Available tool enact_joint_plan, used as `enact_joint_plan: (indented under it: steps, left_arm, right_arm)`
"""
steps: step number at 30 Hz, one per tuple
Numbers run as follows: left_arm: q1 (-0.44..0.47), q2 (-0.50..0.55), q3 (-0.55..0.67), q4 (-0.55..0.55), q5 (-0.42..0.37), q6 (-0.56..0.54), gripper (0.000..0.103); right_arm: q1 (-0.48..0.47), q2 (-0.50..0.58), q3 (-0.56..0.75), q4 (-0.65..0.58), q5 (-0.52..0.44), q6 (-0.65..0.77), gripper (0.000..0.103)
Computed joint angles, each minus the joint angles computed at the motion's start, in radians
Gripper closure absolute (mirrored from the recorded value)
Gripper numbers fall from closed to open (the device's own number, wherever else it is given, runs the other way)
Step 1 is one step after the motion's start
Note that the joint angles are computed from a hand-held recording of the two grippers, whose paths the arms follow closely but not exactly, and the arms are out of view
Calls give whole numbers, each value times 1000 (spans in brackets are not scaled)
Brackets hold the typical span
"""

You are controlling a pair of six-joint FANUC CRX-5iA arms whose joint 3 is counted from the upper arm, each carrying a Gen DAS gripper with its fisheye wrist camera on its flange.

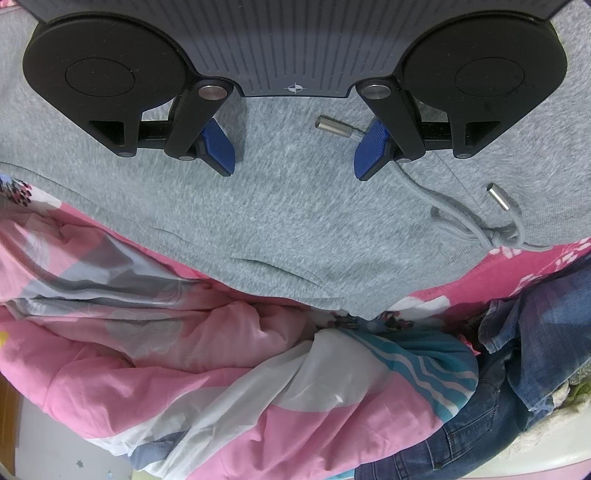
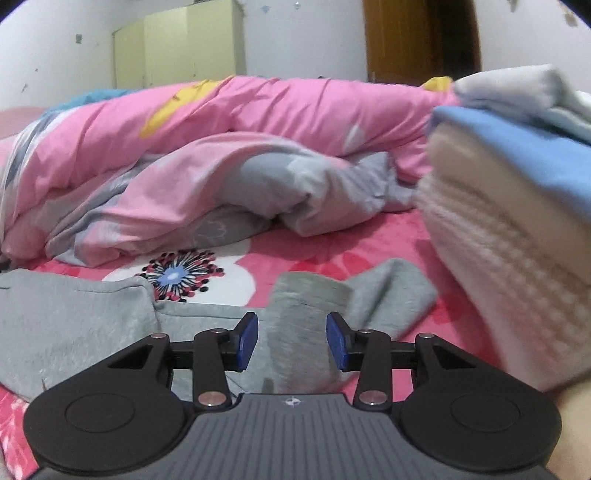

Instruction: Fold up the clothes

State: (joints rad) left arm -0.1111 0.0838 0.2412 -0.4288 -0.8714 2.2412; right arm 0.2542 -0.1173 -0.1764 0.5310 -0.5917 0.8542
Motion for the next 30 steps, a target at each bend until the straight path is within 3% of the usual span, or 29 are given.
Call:
enact_joint_plan:
  steps: [2,3,4,5,6,9,11,13,17,27,30]
  left_arm:
    - [0,1,1,1,0,-1,31]
    - [1,1,1,2,0,-1,31]
    - [2,0,-1,5,2,-2,31]
    - [3,0,-2,7,3,-3,31]
    - [3,0,-2,8,4,-3,31]
    - [4,0,-1,9,3,-3,31]
    - [1,3,3,4,-1,-2,31]
    - [2,2,2,6,1,-3,31]
    - [4,1,1,12,0,-3,31]
    - [7,4,3,20,-3,-4,31]
    - [9,4,3,26,-2,-8,31]
  right_arm:
    - [-7,46,32,3,-15,-28,60]
    - [-16,66,49,-13,-21,-33,67]
    - [-27,74,60,-37,-19,-37,86]
    - [-37,70,58,-53,-9,-52,98]
    - [-46,52,42,-54,10,-84,99]
    - [-65,-52,-68,39,98,-270,99]
    - [-64,-137,-157,191,119,-425,99]
    - [-67,-211,-224,293,111,-525,99]
    - [-72,-308,-297,372,30,-603,99]
    - [-163,-302,-283,205,-181,-639,98]
    - [-169,-324,-290,204,-210,-702,83]
